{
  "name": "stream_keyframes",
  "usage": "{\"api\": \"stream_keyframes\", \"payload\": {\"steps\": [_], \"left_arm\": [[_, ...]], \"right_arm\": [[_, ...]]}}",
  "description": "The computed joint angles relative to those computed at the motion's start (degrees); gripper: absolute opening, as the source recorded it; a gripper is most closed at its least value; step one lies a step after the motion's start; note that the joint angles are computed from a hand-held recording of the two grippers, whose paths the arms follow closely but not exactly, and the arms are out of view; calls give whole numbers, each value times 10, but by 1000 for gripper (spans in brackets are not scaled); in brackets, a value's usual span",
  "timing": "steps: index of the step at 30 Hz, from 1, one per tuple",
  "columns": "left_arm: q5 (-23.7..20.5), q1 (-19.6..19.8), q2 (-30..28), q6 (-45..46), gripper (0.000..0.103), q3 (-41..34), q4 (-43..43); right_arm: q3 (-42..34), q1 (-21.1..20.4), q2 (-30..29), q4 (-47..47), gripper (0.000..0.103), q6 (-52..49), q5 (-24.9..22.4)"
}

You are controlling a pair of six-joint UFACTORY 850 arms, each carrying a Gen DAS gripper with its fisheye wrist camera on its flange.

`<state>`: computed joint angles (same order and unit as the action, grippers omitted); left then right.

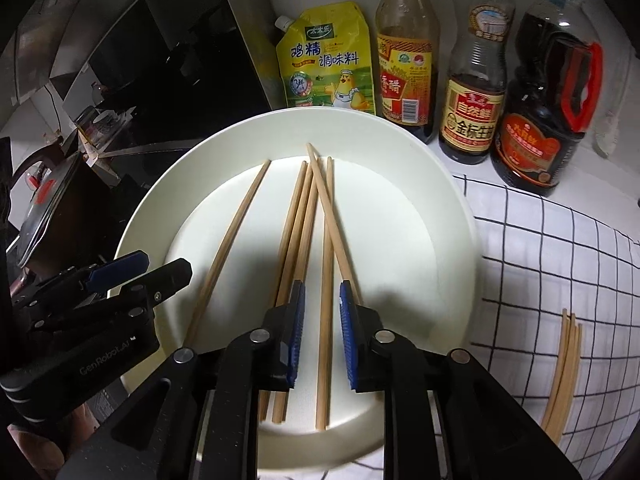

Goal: Organize utensils
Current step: 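Carry both chopsticks into the white basin and open both tools, then withdraw both tools from the basin back over the chopstick row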

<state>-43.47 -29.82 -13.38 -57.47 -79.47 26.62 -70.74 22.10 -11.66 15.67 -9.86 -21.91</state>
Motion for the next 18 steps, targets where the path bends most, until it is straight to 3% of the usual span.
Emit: {"api": "stream_keyframes", "payload": {"steps": [9,18], "left_arm": [[-14,-28,13,-34,59,-1,34],[-34,-63,12,-68,60,-15,59]], "right_arm": [[45,-13,53,18,22,-21,9],[84,-34,101,50,25,-64,6]]}}
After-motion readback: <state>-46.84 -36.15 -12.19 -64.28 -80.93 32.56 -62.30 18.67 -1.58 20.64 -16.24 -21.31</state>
